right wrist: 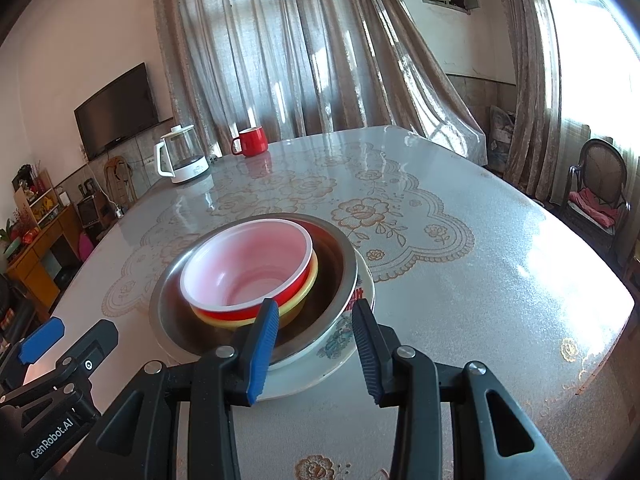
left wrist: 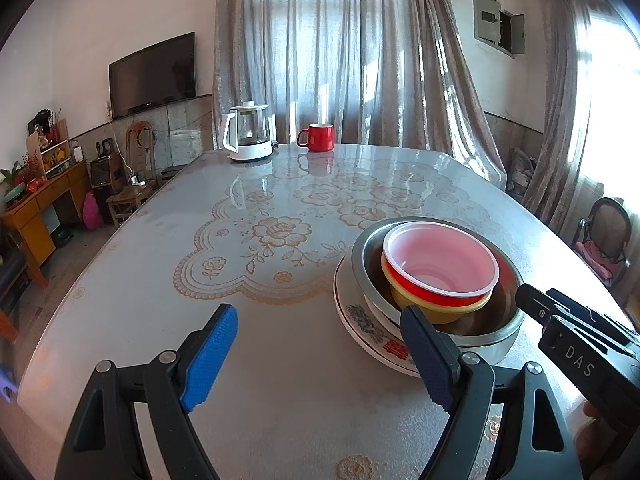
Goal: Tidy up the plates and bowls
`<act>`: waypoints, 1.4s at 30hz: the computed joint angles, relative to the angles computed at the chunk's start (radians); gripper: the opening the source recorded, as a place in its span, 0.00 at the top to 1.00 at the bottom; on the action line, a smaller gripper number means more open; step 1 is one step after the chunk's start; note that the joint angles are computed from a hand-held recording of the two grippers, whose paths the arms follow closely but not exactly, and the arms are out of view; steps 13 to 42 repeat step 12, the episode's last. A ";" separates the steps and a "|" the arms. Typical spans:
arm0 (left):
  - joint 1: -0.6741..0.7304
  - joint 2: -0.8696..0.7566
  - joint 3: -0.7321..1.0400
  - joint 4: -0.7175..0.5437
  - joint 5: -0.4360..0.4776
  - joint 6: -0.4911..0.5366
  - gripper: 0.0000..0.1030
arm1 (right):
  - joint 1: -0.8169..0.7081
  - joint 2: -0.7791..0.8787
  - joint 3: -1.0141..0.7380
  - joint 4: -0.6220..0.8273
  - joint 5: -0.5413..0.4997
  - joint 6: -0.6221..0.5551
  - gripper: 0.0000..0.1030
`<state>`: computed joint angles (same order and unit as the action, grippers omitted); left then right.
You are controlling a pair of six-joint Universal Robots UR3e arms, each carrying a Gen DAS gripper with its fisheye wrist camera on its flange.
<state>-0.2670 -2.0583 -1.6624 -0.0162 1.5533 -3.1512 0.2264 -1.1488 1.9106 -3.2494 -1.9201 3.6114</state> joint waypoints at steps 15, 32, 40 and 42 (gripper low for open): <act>0.004 -0.016 0.007 0.031 0.004 0.005 0.21 | -0.012 -0.003 0.011 -0.005 0.009 -0.001 0.63; 0.004 -0.016 0.007 0.031 0.004 0.005 0.21 | -0.012 -0.003 0.011 -0.005 0.009 -0.001 0.63; 0.004 -0.016 0.007 0.031 0.004 0.005 0.21 | -0.012 -0.003 0.011 -0.005 0.009 -0.001 0.63; 0.004 -0.016 0.007 0.031 0.004 0.005 0.21 | -0.012 -0.003 0.011 -0.005 0.009 -0.001 0.63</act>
